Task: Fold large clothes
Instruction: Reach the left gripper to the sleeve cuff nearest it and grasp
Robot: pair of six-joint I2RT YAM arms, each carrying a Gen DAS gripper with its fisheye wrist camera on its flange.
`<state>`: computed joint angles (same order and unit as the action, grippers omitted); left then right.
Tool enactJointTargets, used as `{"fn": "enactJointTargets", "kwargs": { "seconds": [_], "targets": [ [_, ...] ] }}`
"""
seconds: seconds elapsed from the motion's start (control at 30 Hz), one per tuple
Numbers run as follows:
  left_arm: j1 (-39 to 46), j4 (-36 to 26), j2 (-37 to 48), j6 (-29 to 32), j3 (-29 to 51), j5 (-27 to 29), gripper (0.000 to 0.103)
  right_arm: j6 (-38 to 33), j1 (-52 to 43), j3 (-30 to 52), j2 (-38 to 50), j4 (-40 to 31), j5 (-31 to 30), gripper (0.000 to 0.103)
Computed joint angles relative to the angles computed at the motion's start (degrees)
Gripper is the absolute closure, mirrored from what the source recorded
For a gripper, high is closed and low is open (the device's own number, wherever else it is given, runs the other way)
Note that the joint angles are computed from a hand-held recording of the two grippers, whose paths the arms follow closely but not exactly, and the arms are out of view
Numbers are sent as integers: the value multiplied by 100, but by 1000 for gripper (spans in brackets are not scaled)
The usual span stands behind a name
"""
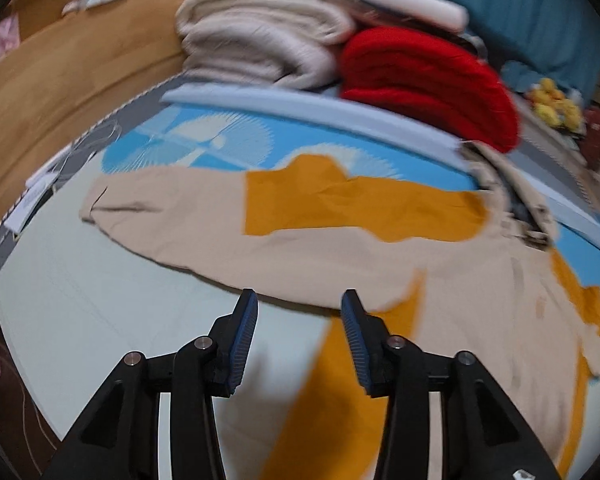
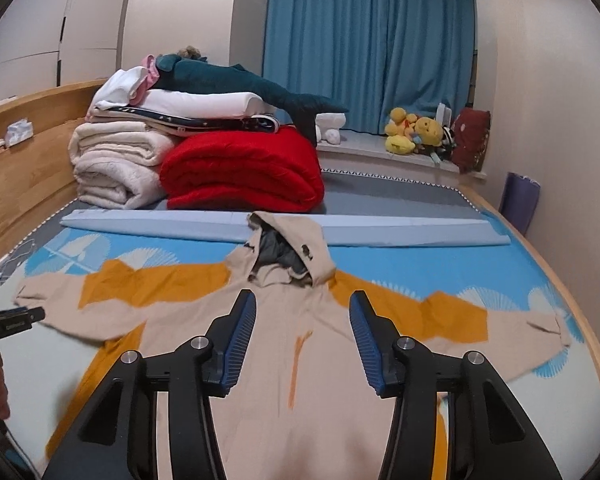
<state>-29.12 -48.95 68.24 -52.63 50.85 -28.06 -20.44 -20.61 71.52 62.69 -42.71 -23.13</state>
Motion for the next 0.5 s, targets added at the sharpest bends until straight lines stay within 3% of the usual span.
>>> {"fn": "enactJointTargets", "kwargs": {
  "seconds": [0.13,0.27,0.5],
  "targets": [
    [1808,1014,-83,961,-863,773,60,-29,84,-339,451,393,-214,37],
    [3269,1705,210,1645,-1269,1296,60,-152,223,-222,972,312,-195,37],
    [5347,2621,719,2576,-1508,2016,60,-93,469,-706,1058,1092,438,37]
  ]
}}
